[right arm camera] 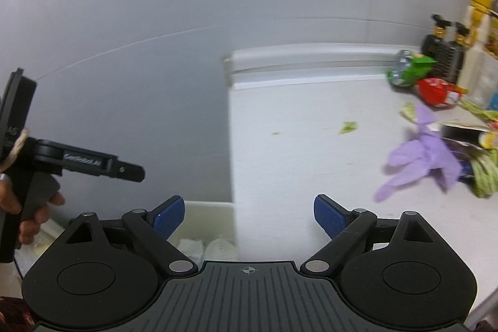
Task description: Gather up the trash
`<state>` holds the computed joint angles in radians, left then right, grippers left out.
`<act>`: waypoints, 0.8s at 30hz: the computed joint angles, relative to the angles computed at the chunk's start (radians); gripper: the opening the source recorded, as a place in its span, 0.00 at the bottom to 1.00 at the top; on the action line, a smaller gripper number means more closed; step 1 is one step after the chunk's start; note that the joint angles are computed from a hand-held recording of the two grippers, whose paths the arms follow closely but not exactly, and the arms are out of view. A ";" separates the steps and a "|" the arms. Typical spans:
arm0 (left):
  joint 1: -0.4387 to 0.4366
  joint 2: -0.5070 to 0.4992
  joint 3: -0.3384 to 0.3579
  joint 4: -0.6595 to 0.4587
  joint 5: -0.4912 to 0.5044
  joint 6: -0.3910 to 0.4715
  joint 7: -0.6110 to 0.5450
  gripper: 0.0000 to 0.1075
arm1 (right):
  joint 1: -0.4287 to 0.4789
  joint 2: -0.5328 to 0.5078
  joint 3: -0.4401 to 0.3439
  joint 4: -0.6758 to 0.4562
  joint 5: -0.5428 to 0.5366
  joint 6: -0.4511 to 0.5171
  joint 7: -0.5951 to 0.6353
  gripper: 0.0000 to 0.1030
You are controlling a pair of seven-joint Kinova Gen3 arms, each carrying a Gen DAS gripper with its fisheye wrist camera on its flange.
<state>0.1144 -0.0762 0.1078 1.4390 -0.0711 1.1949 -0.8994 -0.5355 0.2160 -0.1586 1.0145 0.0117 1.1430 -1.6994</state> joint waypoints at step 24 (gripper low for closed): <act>0.205 0.314 0.033 -0.384 -0.034 -0.043 -0.051 0.95 | 0.329 0.040 0.067 -0.004 -0.235 -0.114 0.184 0.92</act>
